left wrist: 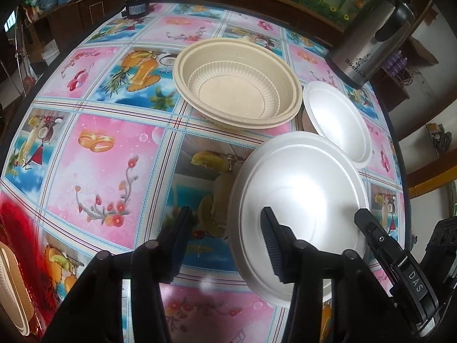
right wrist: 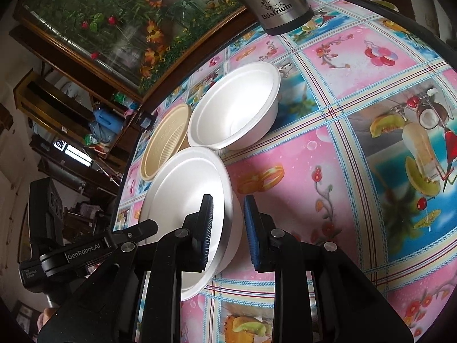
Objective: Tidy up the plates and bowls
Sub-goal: 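Reach to the white foam plate and grasp its rim with the right tool, then carry the white foam plate onto the red plate stack and release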
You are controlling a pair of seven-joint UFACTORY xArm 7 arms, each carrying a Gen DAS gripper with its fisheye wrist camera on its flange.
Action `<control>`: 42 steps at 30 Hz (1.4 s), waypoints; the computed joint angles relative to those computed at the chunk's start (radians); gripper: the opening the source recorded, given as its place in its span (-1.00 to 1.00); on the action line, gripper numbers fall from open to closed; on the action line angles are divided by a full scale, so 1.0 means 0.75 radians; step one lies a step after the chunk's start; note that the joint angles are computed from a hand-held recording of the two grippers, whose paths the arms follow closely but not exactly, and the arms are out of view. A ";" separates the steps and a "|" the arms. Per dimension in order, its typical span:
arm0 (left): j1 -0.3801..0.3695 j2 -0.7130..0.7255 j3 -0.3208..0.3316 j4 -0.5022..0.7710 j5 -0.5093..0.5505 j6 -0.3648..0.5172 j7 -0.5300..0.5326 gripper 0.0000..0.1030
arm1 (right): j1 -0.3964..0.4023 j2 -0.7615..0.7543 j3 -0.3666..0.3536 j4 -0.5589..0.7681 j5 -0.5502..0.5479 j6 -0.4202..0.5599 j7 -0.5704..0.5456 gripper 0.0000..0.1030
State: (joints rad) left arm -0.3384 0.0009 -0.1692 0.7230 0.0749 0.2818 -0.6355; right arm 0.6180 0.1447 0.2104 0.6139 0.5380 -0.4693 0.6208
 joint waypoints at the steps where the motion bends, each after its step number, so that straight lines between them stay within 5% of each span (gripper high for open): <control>1: 0.000 0.000 0.000 -0.002 -0.011 -0.004 0.007 -0.22 | 0.004 0.001 -0.001 0.001 0.007 -0.003 -0.005 -0.57; 6: 0.000 0.007 0.000 -0.009 -0.017 -0.019 0.000 -0.58 | 0.070 0.004 -0.024 0.031 0.175 0.012 -0.152 -0.82; 9: -0.005 0.007 -0.003 -0.015 -0.023 -0.037 0.006 -0.77 | -0.018 0.009 0.017 0.003 -0.006 0.003 0.010 -0.83; 15: -0.007 -0.007 -0.003 -0.029 0.032 -0.050 -0.042 -0.83 | 0.074 0.012 -0.024 0.033 0.154 0.011 -0.141 -0.87; 19: -0.009 -0.034 -0.005 -0.056 -0.018 -0.059 -0.001 -0.84 | 0.050 0.012 -0.002 0.024 0.116 -0.002 -0.099 -0.88; 31: 0.007 -0.286 0.008 -0.254 -0.141 -0.063 0.101 -0.83 | 0.256 0.027 0.028 0.185 0.726 -0.026 -0.604 -0.89; 37: 0.075 -0.619 0.035 -0.457 -0.114 0.006 0.125 -0.81 | 0.332 0.072 0.081 0.399 1.033 -0.022 -0.978 -0.89; 42: 0.197 -1.024 0.081 -0.639 -0.062 0.183 0.174 -0.80 | 0.365 0.197 0.159 0.701 1.252 -0.037 -1.344 -0.88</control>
State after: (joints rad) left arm -0.1904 -0.7673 -0.1084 0.2436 0.0285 0.4188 -0.5052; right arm 0.8918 0.2926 0.3293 1.1393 1.4772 -0.4971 -0.3871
